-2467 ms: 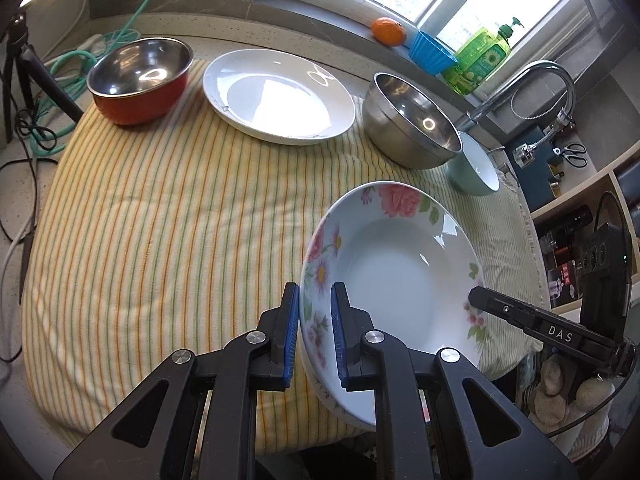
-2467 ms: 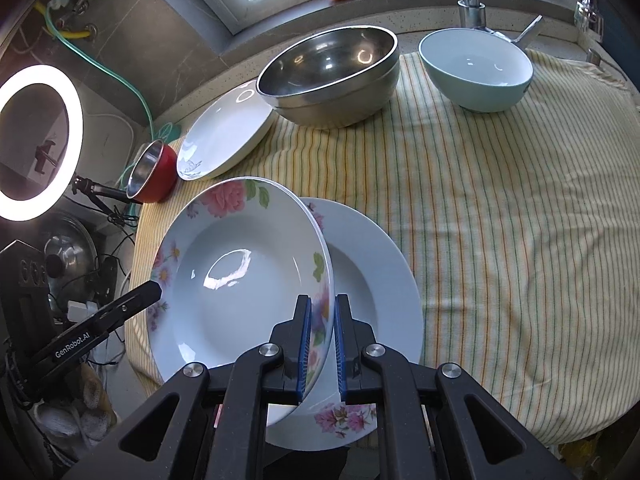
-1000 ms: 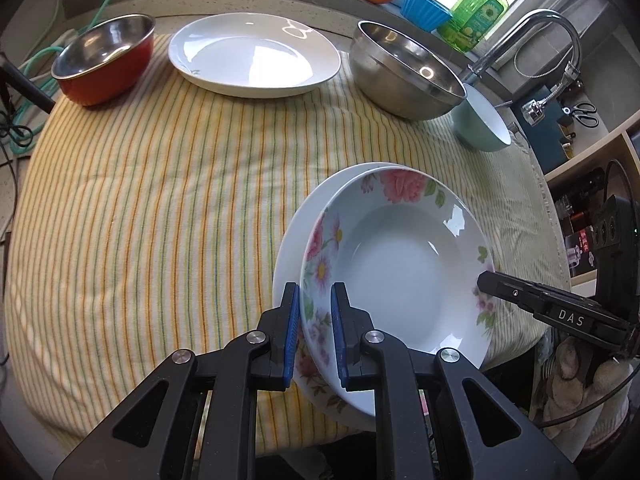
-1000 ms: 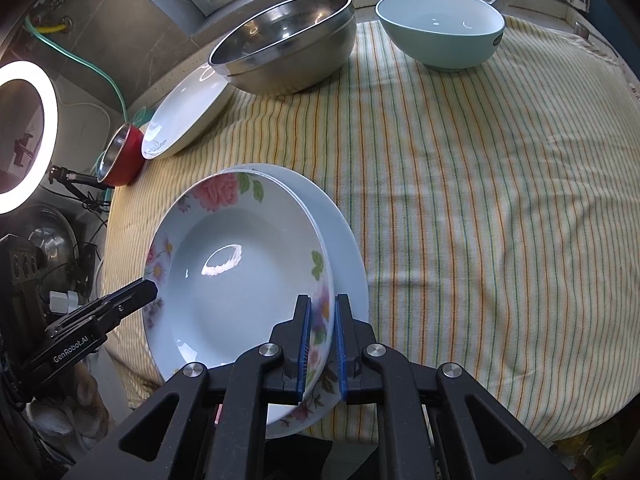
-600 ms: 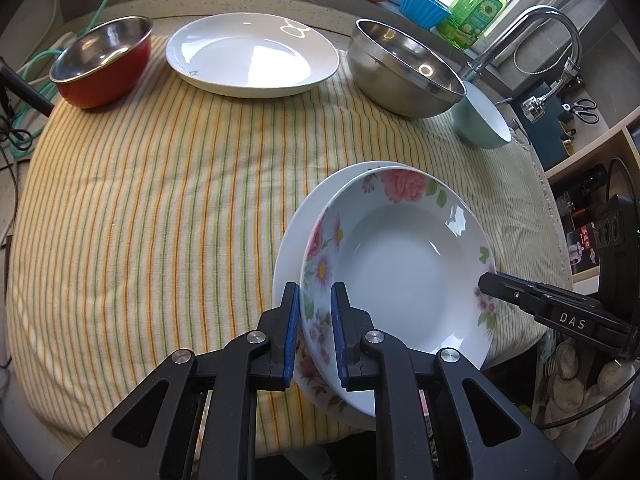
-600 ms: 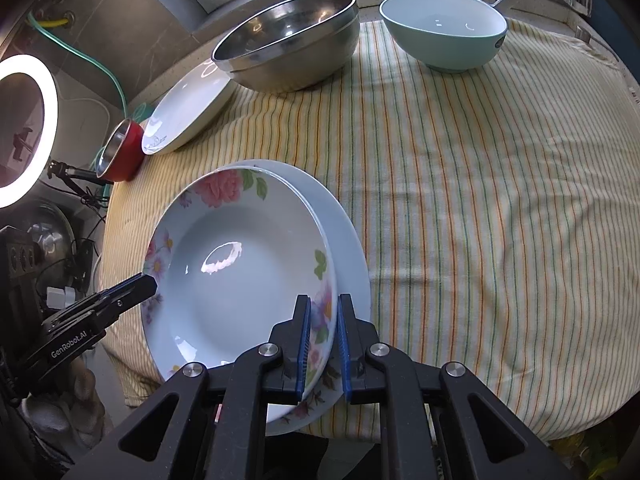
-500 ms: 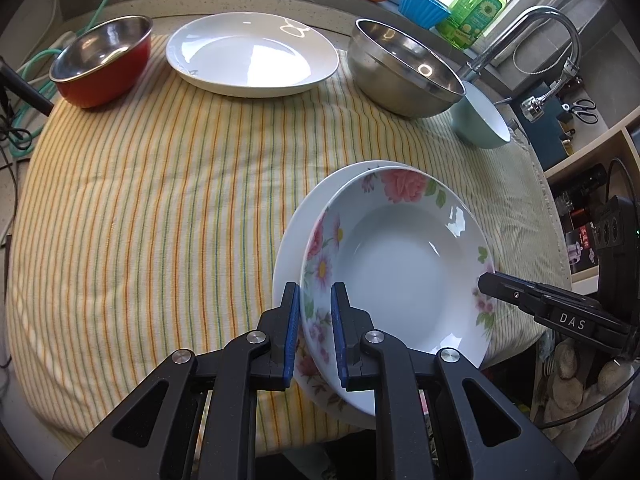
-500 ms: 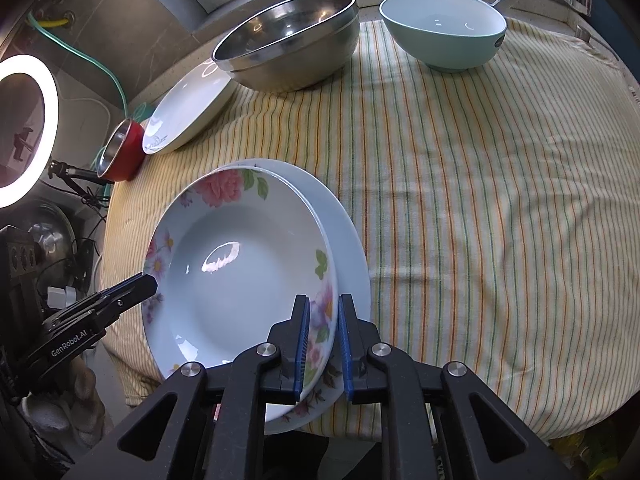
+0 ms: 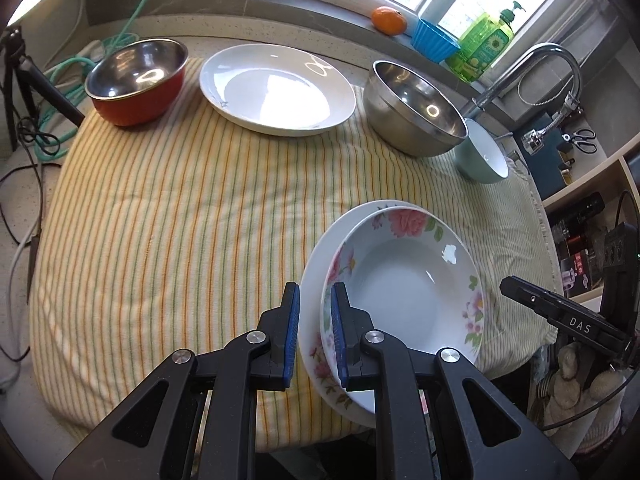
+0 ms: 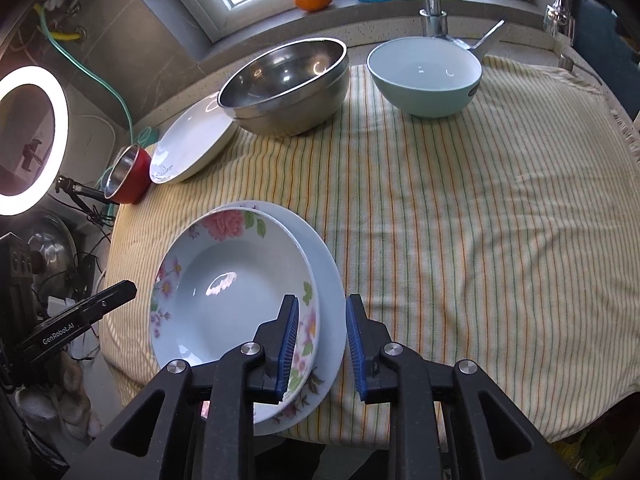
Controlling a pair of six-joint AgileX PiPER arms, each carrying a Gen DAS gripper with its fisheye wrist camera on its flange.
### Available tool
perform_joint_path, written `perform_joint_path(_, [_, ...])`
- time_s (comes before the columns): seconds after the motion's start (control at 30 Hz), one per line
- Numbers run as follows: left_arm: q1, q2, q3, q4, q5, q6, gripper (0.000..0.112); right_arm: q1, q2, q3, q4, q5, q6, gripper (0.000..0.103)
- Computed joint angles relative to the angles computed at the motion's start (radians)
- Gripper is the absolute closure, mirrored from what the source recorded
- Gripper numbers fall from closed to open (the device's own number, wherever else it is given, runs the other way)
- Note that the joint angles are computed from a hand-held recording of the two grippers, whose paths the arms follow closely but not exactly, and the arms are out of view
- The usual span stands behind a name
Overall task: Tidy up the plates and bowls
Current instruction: 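Open both grippers and release the stacked plates, then move both grippers toward the rim of the white grey-leaf plate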
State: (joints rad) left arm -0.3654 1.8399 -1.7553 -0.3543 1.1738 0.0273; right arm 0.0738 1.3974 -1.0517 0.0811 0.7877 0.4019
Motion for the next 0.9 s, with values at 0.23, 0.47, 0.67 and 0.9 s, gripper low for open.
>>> perform_joint_path(0.23, [0.009,-0.017,-0.019,0.022,-0.030,-0.083,0.099,-0.033,-0.017,-0.059,0.041,-0.001,-0.126,0.076])
perform_joint_path(0.47, [-0.005,-0.044,-0.015,0.084,-0.098,-0.223,0.099,-0.106,0.018,-0.184,0.153,0.013,-0.325,0.074])
perform_joint_path(0.67, [-0.033,-0.050,-0.027,0.159,-0.128,-0.342,0.099,-0.171,0.103,-0.356,0.263,0.115,-0.531,0.069])
perform_joint_path(0.9, [-0.047,-0.036,-0.074,0.217,-0.118,-0.461,0.099,-0.192,0.276,-0.666,0.294,0.316,-0.634,0.069])
